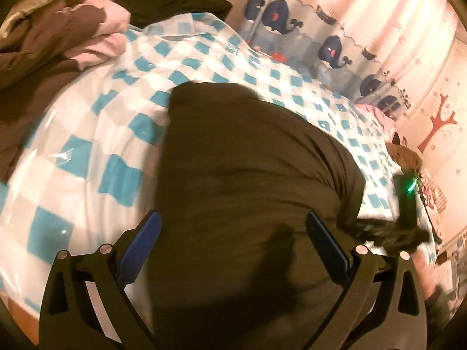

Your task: Fold large clothes

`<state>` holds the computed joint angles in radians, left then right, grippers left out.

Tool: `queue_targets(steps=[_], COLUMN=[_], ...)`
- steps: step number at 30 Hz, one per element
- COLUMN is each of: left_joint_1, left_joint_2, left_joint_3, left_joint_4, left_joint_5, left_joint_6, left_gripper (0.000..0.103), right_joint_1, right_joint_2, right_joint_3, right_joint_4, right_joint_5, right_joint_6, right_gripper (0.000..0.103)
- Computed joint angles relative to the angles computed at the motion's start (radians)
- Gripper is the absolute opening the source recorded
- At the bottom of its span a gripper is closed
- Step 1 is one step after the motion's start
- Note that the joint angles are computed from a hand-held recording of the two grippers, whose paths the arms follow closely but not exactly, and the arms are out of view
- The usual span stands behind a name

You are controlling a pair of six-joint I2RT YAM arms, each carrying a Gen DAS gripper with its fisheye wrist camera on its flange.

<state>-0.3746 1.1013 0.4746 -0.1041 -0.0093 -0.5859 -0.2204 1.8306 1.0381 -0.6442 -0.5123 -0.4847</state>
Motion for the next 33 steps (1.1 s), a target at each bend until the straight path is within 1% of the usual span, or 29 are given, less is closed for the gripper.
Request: queue_targets(steps=[1, 2, 3, 4, 5, 6, 7, 8, 10, 11, 12, 14, 15, 16, 18, 19, 20, 21, 22, 23, 24, 25, 26, 27, 28, 29, 30, 32, 33], left_joint_1=[0.001, -0.001, 0.004, 0.023, 0.052, 0.094, 0.121, 0.166, 0.200, 0.206, 0.195, 0.103, 0.059, 0.016, -0.048, -0.080, -0.148, -0.192, -0.227, -0.279, -0.305, -0.323, -0.360, -0.399, -0.424, -0.468, -0.488, -0.560, -0.590], left_joint_2=[-0.027, -0.058, -0.080, -0.092, -0.095, -0.078, -0.059, -0.011, 0.068, 0.099, 0.114, 0.136, 0.134, 0.119, 0.046, 0.016, -0.034, -0.054, -0.071, -0.070, -0.061, -0.052, -0.030, -0.008, -0.001, 0.023, 0.029, 0.062, 0.072], left_joint_3=[0.000, 0.006, 0.009, 0.009, 0.011, 0.013, 0.014, 0.015, 0.016, -0.006, -0.024, -0.048, -0.044, -0.030, -0.004, 0.003, 0.024, 0.040, 0.054, 0.078, 0.097, 0.111, 0.133, 0.153, 0.170, 0.193, 0.211, 0.249, 0.262], left_joint_4=[-0.024, -0.071, -0.100, -0.116, -0.135, -0.145, -0.137, -0.122, -0.098, -0.052, -0.016, 0.032, 0.026, -0.007, -0.094, -0.122, -0.186, -0.216, -0.243, -0.270, -0.287, -0.298, -0.315, -0.332, -0.355, -0.386, -0.416, -0.491, -0.521], left_joint_5=[-0.012, -0.051, -0.074, -0.078, -0.078, -0.061, -0.038, 0.010, 0.071, 0.127, 0.150, 0.138, 0.108, 0.068, -0.025, -0.073, -0.185, -0.248, -0.294, -0.358, -0.386, -0.405, -0.445, -0.485, -0.507, -0.549, -0.571, -0.633, -0.655], left_joint_6=[-0.001, 0.006, 0.019, 0.038, 0.058, 0.075, 0.085, 0.097, 0.087, 0.061, 0.033, -0.028, -0.037, -0.039, -0.037, -0.041, -0.042, -0.037, -0.033, -0.034, -0.037, -0.042, -0.058, -0.078, -0.093, -0.119, -0.133, -0.199, -0.229], left_gripper=[0.095, 0.095, 0.095, 0.095, 0.095, 0.095, 0.095, 0.095, 0.095, 0.095, 0.095, 0.095, 0.095, 0.095, 0.095, 0.095, 0.095, 0.095, 0.095, 0.095, 0.095, 0.095, 0.095, 0.095, 0.095, 0.095, 0.095, 0.095, 0.095], right_joint_1=[-0.042, -0.085, -0.151, -0.203, -0.237, -0.273, -0.287, -0.276, -0.223, -0.184, -0.131, -0.067, -0.059, -0.064, -0.089, -0.123, -0.148, -0.203, -0.243, -0.290, -0.288, -0.251, -0.198, -0.107, -0.021, 0.014, 0.010, 0.000, -0.013], right_joint_2=[-0.021, -0.040, -0.045, -0.047, -0.046, -0.021, 0.054, 0.093, 0.131, 0.122, 0.093, 0.105, 0.122, 0.134, 0.095, 0.038, -0.022, -0.133, -0.212, -0.284, -0.327, -0.388, -0.412, -0.416, -0.369, -0.302, -0.274, -0.281, -0.326], right_joint_3=[-0.013, -0.018, -0.016, -0.019, -0.022, -0.008, 0.033, 0.041, 0.023, 0.002, -0.034, -0.017, 0.019, 0.046, 0.044, 0.005, -0.047, -0.113, -0.175, -0.212, -0.235, -0.273, -0.299, -0.338, -0.378, -0.398, -0.412, -0.411, -0.420], right_joint_4=[-0.007, -0.032, -0.072, -0.092, -0.105, -0.155, -0.247, -0.275, -0.297, -0.271, -0.189, -0.101, -0.103, -0.122, -0.152, -0.137, -0.088, -0.035, -0.003, -0.043, -0.059, -0.082, -0.069, -0.015, 0.066, 0.133, 0.179, 0.173, 0.156], right_joint_5=[-0.045, -0.091, -0.170, -0.219, -0.246, -0.288, -0.339, -0.356, -0.387, -0.381, -0.355, -0.325, -0.321, -0.324, -0.301, -0.284, -0.276, -0.289, -0.337, -0.435, -0.459, -0.449, -0.409, -0.289, -0.175, -0.138, -0.139, -0.129, -0.131], right_joint_6=[0.005, -0.005, -0.014, -0.011, -0.009, -0.032, -0.081, -0.091, -0.116, -0.098, -0.039, 0.028, 0.056, 0.070, 0.045, 0.037, 0.050, 0.053, 0.041, -0.028, -0.049, -0.087, -0.085, -0.047, 0.000, 0.023, 0.031, 0.052, 0.061], right_gripper=[0.097, 0.096, 0.096, 0.096, 0.096, 0.096, 0.097, 0.097, 0.097, 0.097, 0.097, 0.097, 0.097, 0.097, 0.097, 0.097, 0.097, 0.097, 0.097, 0.097, 0.097, 0.097, 0.097, 0.097, 0.098, 0.098, 0.098, 0.098, 0.097])
